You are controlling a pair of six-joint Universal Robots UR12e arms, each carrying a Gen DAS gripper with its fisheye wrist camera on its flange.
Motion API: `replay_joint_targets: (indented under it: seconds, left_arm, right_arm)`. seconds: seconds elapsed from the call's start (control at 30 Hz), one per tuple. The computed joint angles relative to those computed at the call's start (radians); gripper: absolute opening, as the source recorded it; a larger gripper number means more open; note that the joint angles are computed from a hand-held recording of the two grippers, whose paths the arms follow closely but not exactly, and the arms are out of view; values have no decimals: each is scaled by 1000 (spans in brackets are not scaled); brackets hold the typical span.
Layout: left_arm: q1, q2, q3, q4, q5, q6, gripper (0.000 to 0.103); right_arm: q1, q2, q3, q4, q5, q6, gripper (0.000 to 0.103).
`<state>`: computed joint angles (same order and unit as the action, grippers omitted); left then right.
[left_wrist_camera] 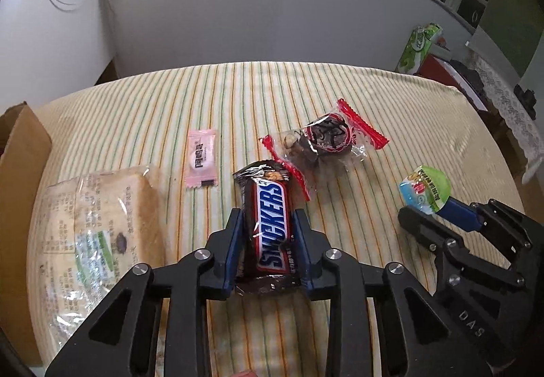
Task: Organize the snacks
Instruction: 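Close the left gripper on the Snickers bar while the right grasps the green jelly pouch, then lift both snacks and carry them over the cardboard box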
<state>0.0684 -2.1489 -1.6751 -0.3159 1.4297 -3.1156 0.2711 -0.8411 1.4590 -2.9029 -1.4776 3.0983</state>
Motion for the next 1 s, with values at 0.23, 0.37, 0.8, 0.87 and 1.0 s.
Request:
replay_joint_targets:
  seconds: [0.23,0.37,0.8,0.87,1.0]
  left_arm:
    - [18,44,-59,34,-32,17,27]
    - [30,74,-95,66,-53,23,27]
    - [46,146,-167,143,-88,30,27]
    - [41,152,-169,154,-89,25,27]
    - [42,171,-187,193,-85,27,27]
  right_arm:
    - [0,-30,47,-39,-6,21,33]
    - [3,-46,70,-58,-11,26,33]
    - [25,-99,129,-122,-47,44,33]
    - [29,-111,140,-139,-58,45,33]
    - [41,-133,155,-168,-77,41,33]
